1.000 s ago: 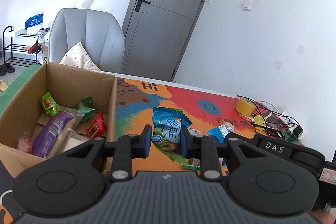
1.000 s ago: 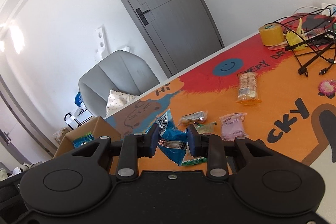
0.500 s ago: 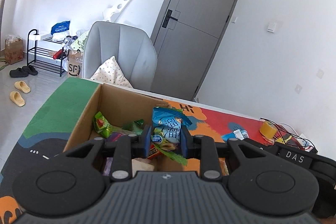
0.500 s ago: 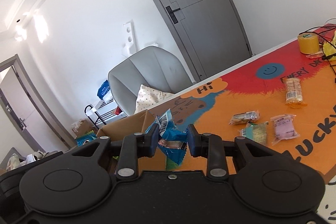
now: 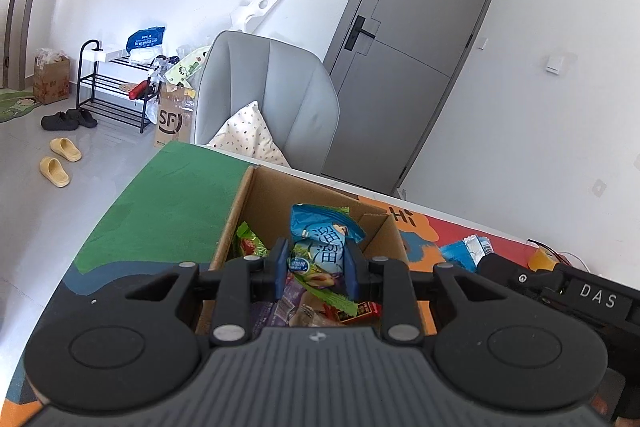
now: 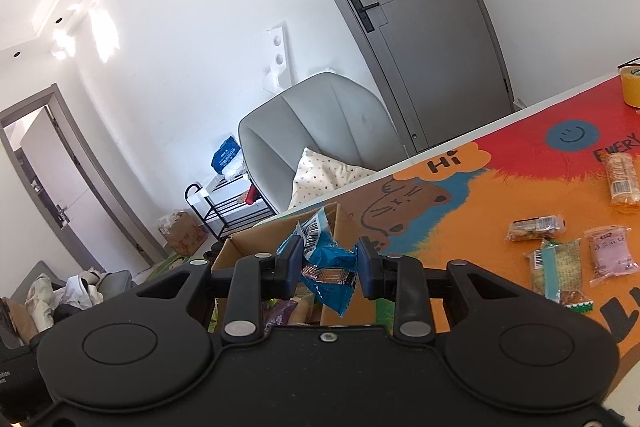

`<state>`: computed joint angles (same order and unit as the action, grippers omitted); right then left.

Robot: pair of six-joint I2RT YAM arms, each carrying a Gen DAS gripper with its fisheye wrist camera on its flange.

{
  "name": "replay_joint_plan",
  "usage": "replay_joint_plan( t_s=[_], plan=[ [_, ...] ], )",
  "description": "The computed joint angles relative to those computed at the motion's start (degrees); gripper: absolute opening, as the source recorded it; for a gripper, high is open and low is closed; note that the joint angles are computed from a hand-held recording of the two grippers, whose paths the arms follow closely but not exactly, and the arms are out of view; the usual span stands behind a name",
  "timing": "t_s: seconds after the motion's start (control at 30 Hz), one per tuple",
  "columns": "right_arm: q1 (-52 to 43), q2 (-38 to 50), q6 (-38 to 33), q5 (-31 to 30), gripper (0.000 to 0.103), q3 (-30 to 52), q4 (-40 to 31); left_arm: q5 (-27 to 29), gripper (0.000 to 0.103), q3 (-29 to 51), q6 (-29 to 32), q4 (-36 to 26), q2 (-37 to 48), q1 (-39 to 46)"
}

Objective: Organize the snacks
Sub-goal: 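Carry both blue bags over the box and open both tools to release them, then move both tools back over the remaining snacks on the mat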

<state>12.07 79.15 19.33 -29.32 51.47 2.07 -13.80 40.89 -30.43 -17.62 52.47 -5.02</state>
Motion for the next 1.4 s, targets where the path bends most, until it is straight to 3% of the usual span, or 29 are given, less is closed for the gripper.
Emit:
replay_joint_plan(
  t_s=[0.23, 0.37, 0.63, 0.73, 0.8, 1.07, 1.27, 1.4],
  plan=[
    [2.81, 3.19, 0.67, 1.57, 0.030, 3.04, 0.12, 2.94, 0.032, 0.48, 0.41, 0.85, 3.39, 3.86],
    [3.85, 5.04, 0.81, 2.28, 0.030, 5.17, -0.29, 4.26, 0.045, -0.08, 0.38, 0.54, 2.16, 5.50],
    [6.10, 8.40, 2.28, 3.86, 0.030, 9.18, -0.45, 4.51, 0.056, -0.13, 1.04, 0.14, 0.03, 8.05],
    [7.08, 9.52, 3.47, 4.54, 0.037, 10.18, 0.51, 4.80, 0.058, -0.08, 0.84, 0.04, 0.15, 9.03],
    [7.45, 9.34, 3.72, 6.43, 0.054, 10.40, -0.25, 4.70, 0.062, 0.08, 0.67, -0.30, 0.21, 9.44],
    [4.12, 5.78, 4.05, 4.27, 0.055, 6.69, -0.80, -0.92, 0.086, -0.30, -0.59, -0.66, -1.02, 5.67],
    [-0.36, 2.67, 3.18, 1.91, 0.056, 3.54, -1.69, -4.57, 0.090, 0.05, -1.79, -1.97, -0.81, 0.13],
    [-4.24, 1.24, 2.49, 0.75, 0.066, 1.62, -1.86, -7.36, 0.094, 0.26, -2.60, -2.18, -0.10, -4.14]
  ],
)
